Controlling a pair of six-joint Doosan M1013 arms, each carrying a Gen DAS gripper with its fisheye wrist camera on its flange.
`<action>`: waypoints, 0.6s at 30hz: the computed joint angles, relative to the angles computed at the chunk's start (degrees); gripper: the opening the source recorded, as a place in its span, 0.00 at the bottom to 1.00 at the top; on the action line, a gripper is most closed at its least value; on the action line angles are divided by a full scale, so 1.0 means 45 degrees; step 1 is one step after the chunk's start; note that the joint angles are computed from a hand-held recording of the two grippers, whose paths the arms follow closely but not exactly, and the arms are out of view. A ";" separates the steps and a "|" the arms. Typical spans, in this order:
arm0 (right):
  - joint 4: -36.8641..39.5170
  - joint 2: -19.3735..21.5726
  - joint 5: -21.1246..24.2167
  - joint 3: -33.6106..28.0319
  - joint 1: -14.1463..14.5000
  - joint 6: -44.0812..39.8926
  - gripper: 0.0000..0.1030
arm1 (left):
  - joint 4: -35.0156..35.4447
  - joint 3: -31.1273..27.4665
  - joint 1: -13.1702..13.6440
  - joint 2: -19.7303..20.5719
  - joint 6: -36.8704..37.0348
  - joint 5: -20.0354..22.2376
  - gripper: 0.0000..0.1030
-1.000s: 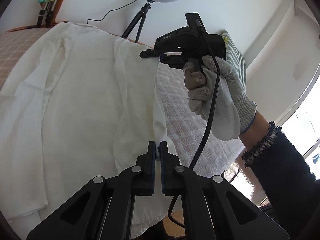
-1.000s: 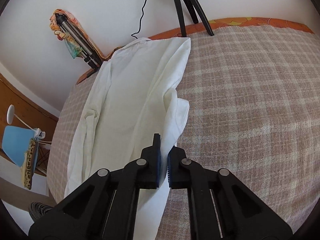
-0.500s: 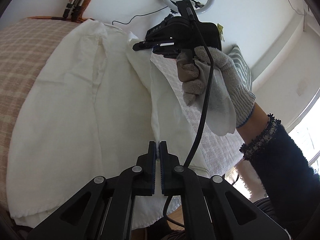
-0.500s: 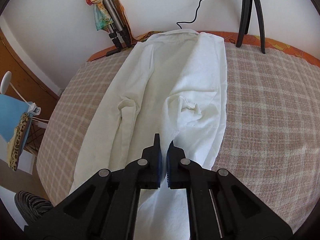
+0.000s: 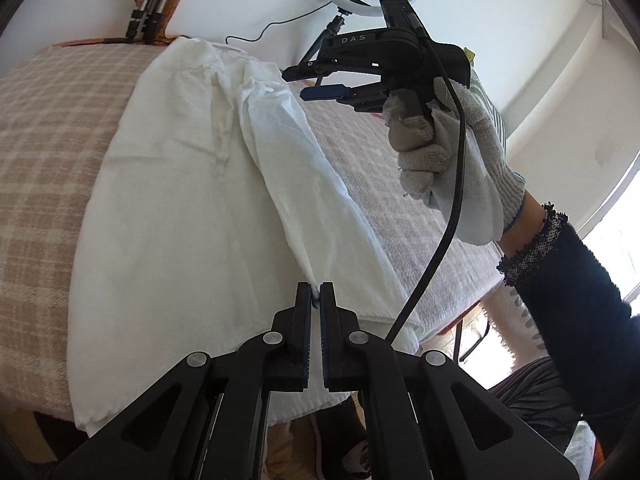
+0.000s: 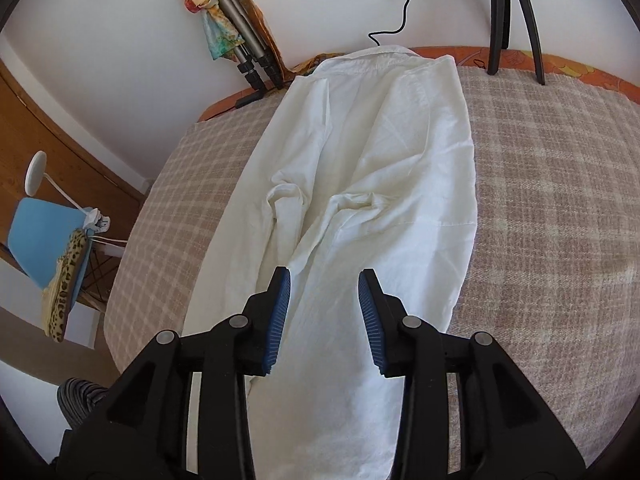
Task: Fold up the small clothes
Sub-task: 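Move both open tools along the folded white strip toward its hem end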
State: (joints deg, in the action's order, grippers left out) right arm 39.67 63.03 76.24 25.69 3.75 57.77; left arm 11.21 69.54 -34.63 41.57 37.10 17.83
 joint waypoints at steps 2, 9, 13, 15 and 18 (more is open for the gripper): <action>0.0060 -0.0797 -0.0872 0.1437 -0.0201 -0.0355 0.37 | -0.0075 0.0089 -0.0054 -0.0182 0.0817 0.0401 0.06; -0.1090 -0.2442 -0.2250 0.4641 -0.0337 -0.1159 0.37 | 0.0226 -0.0009 0.0050 -0.0493 0.2617 0.1459 0.06; -0.1788 -0.3098 -0.2730 0.6064 -0.0372 -0.1542 0.37 | 0.0977 -0.0219 0.0206 -0.0432 0.2373 0.1800 0.06; -0.1756 -0.3421 -0.3074 0.6749 -0.0437 -0.1715 0.37 | 0.0628 -0.0480 0.0329 -0.0304 0.2896 0.1974 0.06; -0.1441 -0.4033 -0.4588 0.7878 -0.0388 -0.2868 0.37 | 0.0383 -0.0943 0.0480 -0.0058 0.3339 0.2293 0.06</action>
